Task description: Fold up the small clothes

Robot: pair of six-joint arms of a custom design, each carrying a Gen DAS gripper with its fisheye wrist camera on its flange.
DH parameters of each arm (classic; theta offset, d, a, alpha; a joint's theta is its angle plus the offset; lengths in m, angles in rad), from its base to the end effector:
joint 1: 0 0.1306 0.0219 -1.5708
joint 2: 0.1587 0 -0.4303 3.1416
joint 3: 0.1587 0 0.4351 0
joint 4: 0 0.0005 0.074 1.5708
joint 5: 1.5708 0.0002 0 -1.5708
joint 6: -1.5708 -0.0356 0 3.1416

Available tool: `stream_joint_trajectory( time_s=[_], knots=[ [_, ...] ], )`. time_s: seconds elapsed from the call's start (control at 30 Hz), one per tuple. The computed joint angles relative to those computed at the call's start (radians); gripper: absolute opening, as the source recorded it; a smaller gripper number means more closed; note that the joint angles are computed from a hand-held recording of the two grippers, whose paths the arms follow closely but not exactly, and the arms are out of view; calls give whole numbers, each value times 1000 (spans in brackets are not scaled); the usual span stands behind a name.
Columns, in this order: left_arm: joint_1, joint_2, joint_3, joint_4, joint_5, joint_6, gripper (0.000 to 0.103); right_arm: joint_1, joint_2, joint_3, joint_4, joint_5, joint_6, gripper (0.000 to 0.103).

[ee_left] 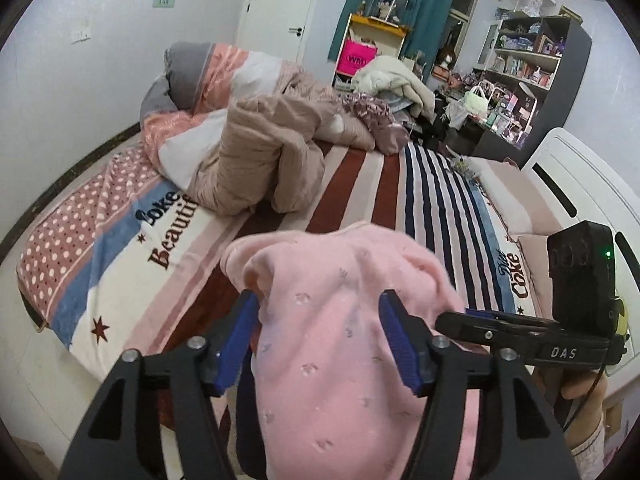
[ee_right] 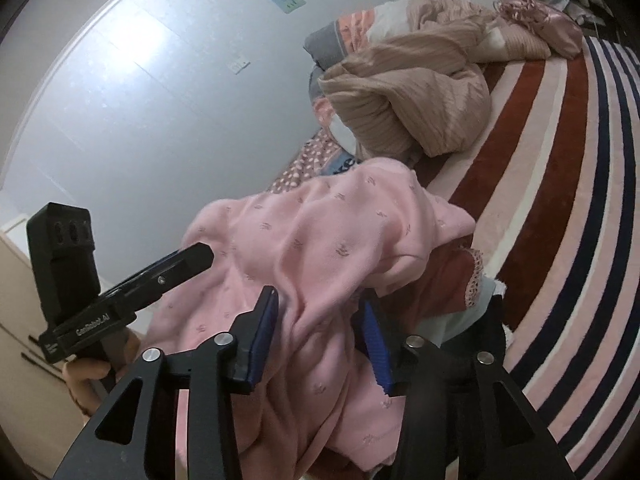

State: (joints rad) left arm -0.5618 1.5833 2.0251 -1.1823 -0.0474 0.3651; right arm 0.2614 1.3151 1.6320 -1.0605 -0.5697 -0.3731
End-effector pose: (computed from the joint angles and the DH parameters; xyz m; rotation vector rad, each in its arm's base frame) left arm 0.4824 -0.3023 0.6666 0.2060 2.3377 -0.4126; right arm 0.4493 0.1395 0.6239 -0.1703 2.3621 0.9751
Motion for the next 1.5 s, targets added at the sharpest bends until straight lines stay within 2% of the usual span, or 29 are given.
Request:
stream_joint_trajectory(
  time_s=[0.07,0.13,0.27,0.4,0.47,0.6,0.67,0.8,0.87,0.97,1.07,1.1,1.17,1.2,1.27,1.3,1.33,1.37,1.4,1.47,1.5],
  knots=[
    [-9,0,14,-15,-27,-11,62,-5,-10,8,-3,5,8,48],
    [-16,2,29,-31,-50,-15,62,-6,-19,18,-12,13,20,51],
    [-32,-20,17,-17,-62,-15,63,-11,-44,12,-17,34,52,52],
    [-82,-36,16,-29,-128,-14,64,-27,-82,-22,-19,21,83,52],
    [-114,-46,9,-25,-166,-19,67,-37,-110,-50,-19,25,101,52],
    [-199,-82,-36,38,-225,-33,72,-78,-197,-135,-21,13,168,53],
    [-248,-96,-61,78,-265,-41,78,-98,-242,-176,-26,23,204,53],
    [-361,-128,-146,220,-375,-62,83,-184,-382,-306,-25,17,272,55],
    [-410,-139,-192,294,-434,-74,88,-232,-452,-371,-23,8,290,56],
    [-490,-150,-270,425,-518,-95,93,-345,-579,-473,-22,8,336,56],
    [-569,-161,-358,597,-612,-142,102,-477,-715,-552,-25,42,423,57],
    [-599,-160,-383,654,-660,-148,102,-531,-761,-574,-23,53,460,59],
    [-641,-156,-419,738,-724,-156,102,-657,-855,-621,0,54,527,72],
    [-663,-153,-443,797,-739,-174,102,-753,-903,-646,4,14,579,74],
    [-690,-140,-462,857,-762,-185,102,-920,-944,-661,-28,-91,665,82],
    [-704,-127,-464,873,-775,-187,102,-1043,-966,-669,-49,-177,716,85],
    [-711,-120,-464,880,-782,-188,102,-1132,-977,-671,-68,-251,754,92],
    [-718,-110,-462,887,-793,-189,102,-1259,-988,-671,-101,-359,812,99],
    [-726,-99,-461,897,-803,-193,102,-1333,-996,-670,-120,-421,844,101],
    [-730,-86,-457,899,-801,-196,102,-1536,-990,-653,-245,-582,1002,102],
    [-733,-78,-453,900,-794,-195,102,-1607,-981,-642,-309,-631,1081,102]
  ],
)
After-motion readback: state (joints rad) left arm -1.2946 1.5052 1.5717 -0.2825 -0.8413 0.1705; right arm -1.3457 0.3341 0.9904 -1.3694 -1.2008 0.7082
